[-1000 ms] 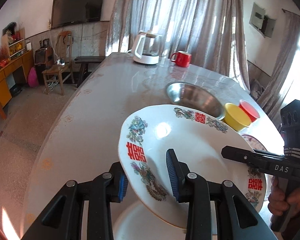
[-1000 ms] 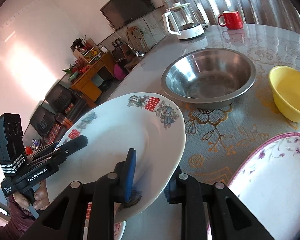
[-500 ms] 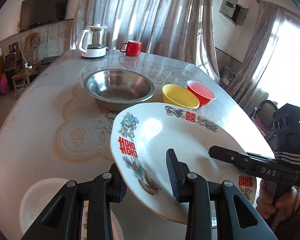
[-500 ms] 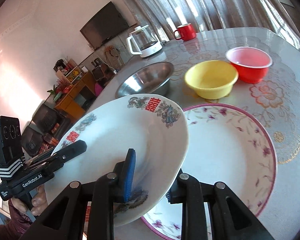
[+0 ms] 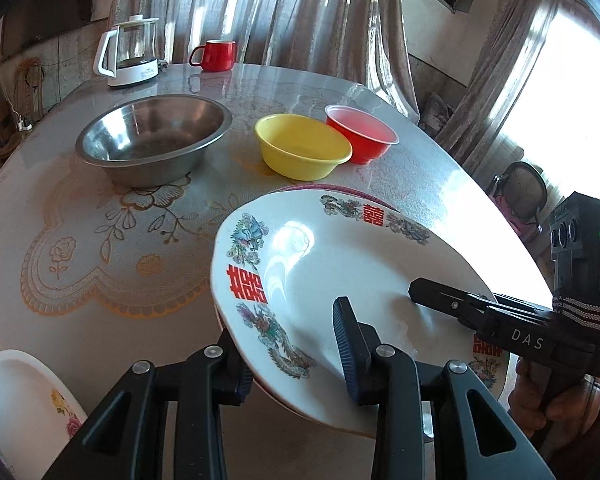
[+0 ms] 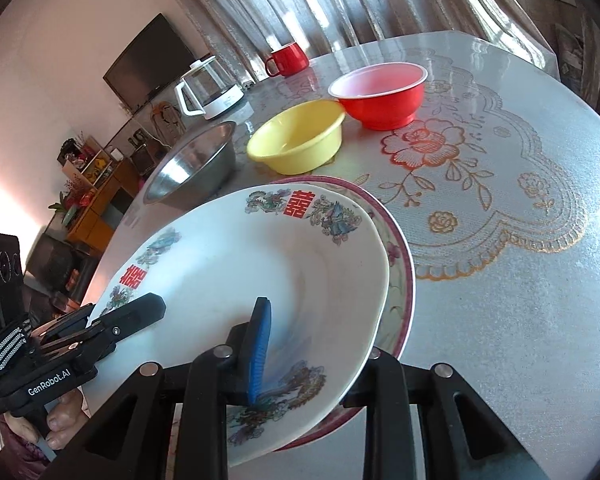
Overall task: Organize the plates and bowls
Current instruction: 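Lower the red-character plate onto the purple-rimmed plate and open the right gripper, then move the right gripper to the rim of the rose-pattern plate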
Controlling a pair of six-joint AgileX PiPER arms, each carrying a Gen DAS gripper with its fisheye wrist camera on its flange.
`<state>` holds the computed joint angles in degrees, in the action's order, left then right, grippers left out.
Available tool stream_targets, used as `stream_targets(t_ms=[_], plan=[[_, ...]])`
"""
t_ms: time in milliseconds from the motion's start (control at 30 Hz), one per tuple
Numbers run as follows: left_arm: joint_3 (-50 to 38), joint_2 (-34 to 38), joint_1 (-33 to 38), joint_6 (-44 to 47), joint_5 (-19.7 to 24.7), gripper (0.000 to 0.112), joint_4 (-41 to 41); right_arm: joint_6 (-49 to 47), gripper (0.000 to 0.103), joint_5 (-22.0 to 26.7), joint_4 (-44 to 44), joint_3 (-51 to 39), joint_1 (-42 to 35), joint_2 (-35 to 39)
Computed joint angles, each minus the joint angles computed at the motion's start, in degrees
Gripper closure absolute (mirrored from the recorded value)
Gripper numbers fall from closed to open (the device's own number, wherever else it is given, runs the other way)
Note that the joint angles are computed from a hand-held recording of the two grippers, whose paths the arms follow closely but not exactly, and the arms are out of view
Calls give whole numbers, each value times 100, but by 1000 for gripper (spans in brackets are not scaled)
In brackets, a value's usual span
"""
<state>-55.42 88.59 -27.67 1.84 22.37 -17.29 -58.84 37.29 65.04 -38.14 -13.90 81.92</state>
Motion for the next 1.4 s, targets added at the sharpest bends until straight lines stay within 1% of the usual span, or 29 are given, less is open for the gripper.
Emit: stream_targets(t_ms=[133,233,333,367,433,500,600,667,800,900,933,1000,1033,1100,1200,1267,1300,1367,1400], plan=[[-40,136,-26,-16,2,76,1,-54,77,7,-48,106,-98,-43],[-29,142,-12,17,15,74,-32,29,76,-78,-203,99,-36,-86],[-27,125,-92,-402,87,71,421,218,75,-128,-443,31,11,-113],[13,98,-91,-387,87,71,389,276,75,-161,-532,36,22,-168],[107,28,-23,-67,71,71,48,348,75,-189,-661,27,17,-226],[162,-48,-54,-70,99,71,36,418,75,-191,-782,49,-33,-287],[217,-105,-75,-109,81,71,65,238,75,-42,-678,123,-235,-376],[271,-185,-83,-186,96,70,45,433,75,-124,-834,157,-214,-525],[418,-366,-23,-46,88,69,-168,712,75,-193,-1168,200,-203,-784],[447,-428,7,-20,122,69,-256,1361,75,-499,-1873,239,-4,-896],[475,-462,-39,-249,77,68,-34,1318,75,-541,-1878,290,-24,-917],[464,-468,-160,-1053,54,66,777,958,75,-492,-1652,402,-124,-1002],[506,-489,-186,-1178,-25,66,907,923,76,-530,-1660,444,-73,-1089],[507,-496,-149,-1054,-31,65,808,1429,77,-1050,-2206,521,365,-1198],[511,-502,-158,-1208,-67,65,976,2223,77,-1415,-2925,479,751,-1179],[498,-477,-116,-1120,-92,63,872,2998,77,-1758,-3751,528,1107,-1221],[477,-454,-102,-1074,-102,61,823,3328,76,-1880,-4107,544,1230,-1220],[429,-406,-101,-1108,-108,59,836,3733,76,-1941,-4427,509,1304,-1162],[423,-392,-100,-1145,-132,58,854,4083,76,-1997,-4746,483,1388,-1124]])
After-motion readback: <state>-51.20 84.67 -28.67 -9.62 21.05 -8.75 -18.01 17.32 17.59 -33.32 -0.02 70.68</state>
